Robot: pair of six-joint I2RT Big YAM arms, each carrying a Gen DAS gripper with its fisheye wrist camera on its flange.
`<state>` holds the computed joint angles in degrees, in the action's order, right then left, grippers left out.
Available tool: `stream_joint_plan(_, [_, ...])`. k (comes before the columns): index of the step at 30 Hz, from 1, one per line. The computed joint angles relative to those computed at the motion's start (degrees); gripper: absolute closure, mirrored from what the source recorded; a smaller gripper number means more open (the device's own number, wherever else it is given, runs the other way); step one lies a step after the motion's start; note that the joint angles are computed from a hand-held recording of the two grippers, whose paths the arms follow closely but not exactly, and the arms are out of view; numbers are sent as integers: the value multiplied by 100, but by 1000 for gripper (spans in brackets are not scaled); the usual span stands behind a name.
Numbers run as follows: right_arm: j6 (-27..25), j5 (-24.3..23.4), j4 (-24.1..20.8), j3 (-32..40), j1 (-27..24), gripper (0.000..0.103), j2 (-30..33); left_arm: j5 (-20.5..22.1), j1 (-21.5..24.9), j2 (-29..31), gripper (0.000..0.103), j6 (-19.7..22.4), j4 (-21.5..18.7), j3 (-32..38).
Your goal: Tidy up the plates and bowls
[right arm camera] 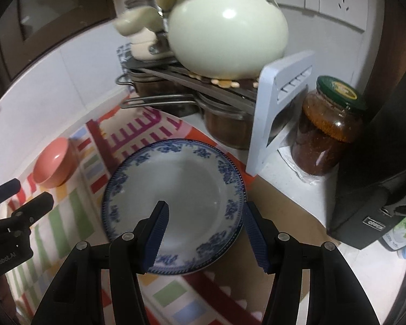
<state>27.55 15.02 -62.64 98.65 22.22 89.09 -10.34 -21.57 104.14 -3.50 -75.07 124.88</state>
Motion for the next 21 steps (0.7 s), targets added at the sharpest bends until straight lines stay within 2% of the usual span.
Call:
stream_joint_plan(8, [20, 43, 221, -124, -222, 46, 233, 202, 23, 461, 18, -139, -105, 217])
stream_joint_plan(21, [169, -21, 400, -268, -414, 46, 555, 413, 62, 1058, 32, -318, -194, 523])
